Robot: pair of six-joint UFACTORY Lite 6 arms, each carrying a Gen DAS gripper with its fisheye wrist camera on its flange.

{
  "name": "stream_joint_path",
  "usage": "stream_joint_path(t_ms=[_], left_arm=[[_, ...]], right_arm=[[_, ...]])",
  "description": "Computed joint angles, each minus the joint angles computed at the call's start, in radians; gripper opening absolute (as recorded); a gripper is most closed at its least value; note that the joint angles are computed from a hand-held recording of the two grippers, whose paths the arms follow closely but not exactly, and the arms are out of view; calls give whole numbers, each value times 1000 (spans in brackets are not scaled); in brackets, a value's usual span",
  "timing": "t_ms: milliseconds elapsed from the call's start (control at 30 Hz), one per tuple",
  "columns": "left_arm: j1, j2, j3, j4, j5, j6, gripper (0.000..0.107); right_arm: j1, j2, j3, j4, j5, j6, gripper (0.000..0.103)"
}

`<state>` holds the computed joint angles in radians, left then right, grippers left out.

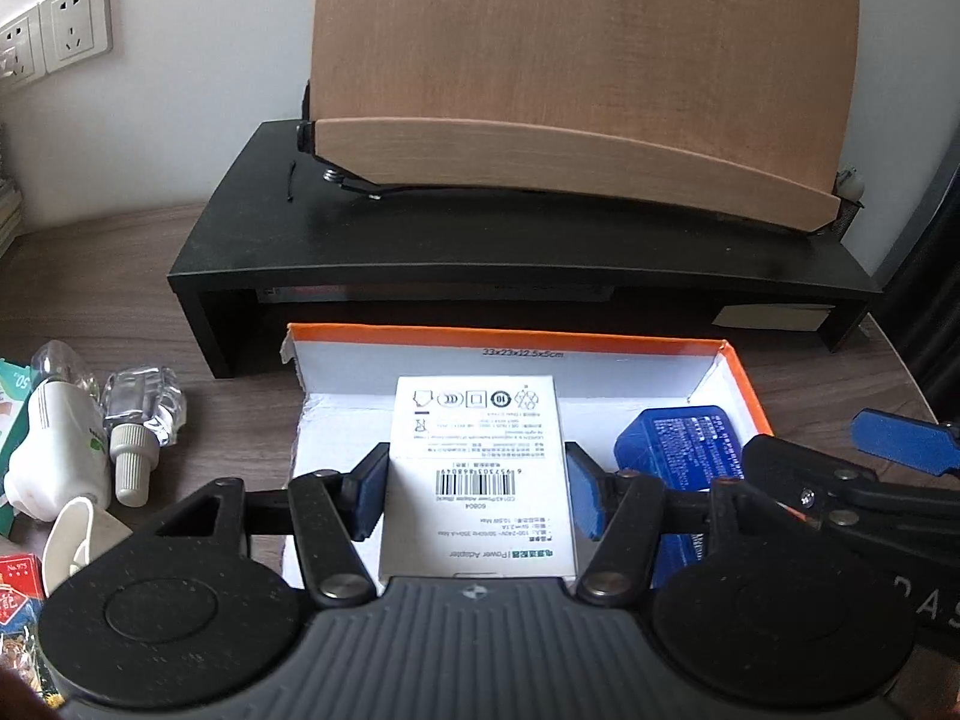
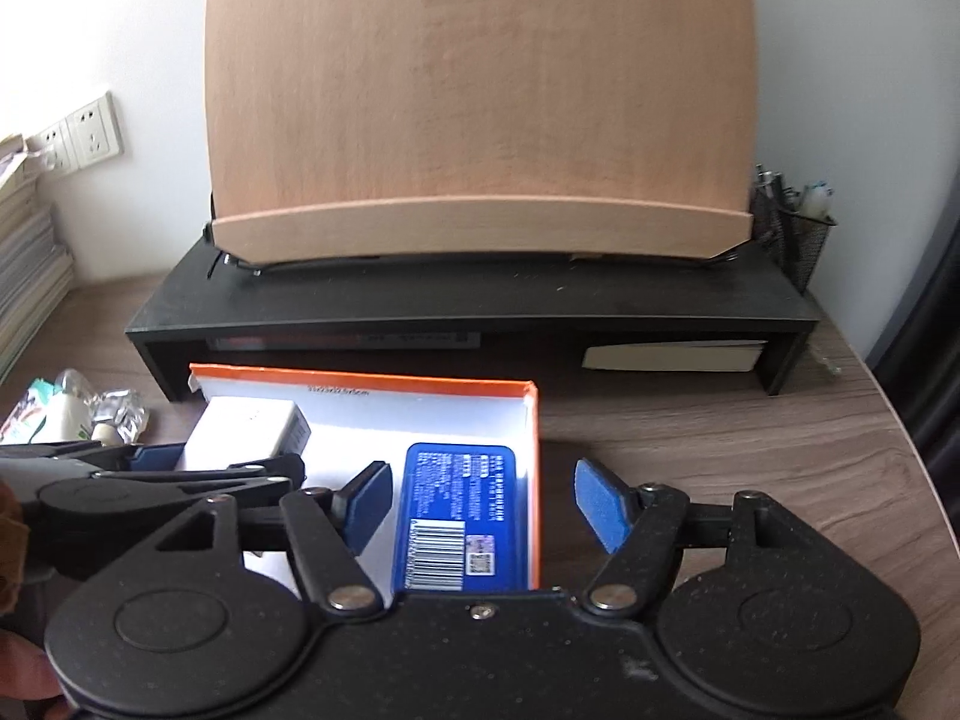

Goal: Organize rigid objects
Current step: 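Open the left gripper to drop the white box while the right releases the tin, then move both grippers back to the pile of items on the desk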

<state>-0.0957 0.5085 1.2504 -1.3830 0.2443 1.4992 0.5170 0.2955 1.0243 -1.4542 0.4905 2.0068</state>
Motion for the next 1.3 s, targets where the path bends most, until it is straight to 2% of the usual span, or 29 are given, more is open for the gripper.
stream_joint_path(t_ms=[33, 100, 367, 500, 600, 833, 1200, 1300], left_arm=[[-2, -7, -6, -5, 4, 2, 75], [-10, -39, -42, -70, -14, 64, 82], [23, -208, -203, -106, -21, 130, 86], [88, -324, -325, -144, 4, 218, 87], [171, -401, -398, -96, 52, 227, 87], [427, -510, -488, 72, 183, 212, 88], [764, -463, -432, 171, 357, 311, 89], [834, -429, -413, 173, 373, 361, 89]], right_arm=[[2, -19, -16, -1, 5, 9, 81], [8, -53, -47, -4, 13, 26, 81], [92, -182, -166, 34, 83, 84, 81], [174, -211, -194, 96, 130, 89, 81], [250, -217, -196, 142, 154, 102, 81], [436, -108, -61, 259, 235, 86, 81], [571, 124, 243, 383, 267, -6, 81], [583, 170, 307, 396, 267, -30, 81]])
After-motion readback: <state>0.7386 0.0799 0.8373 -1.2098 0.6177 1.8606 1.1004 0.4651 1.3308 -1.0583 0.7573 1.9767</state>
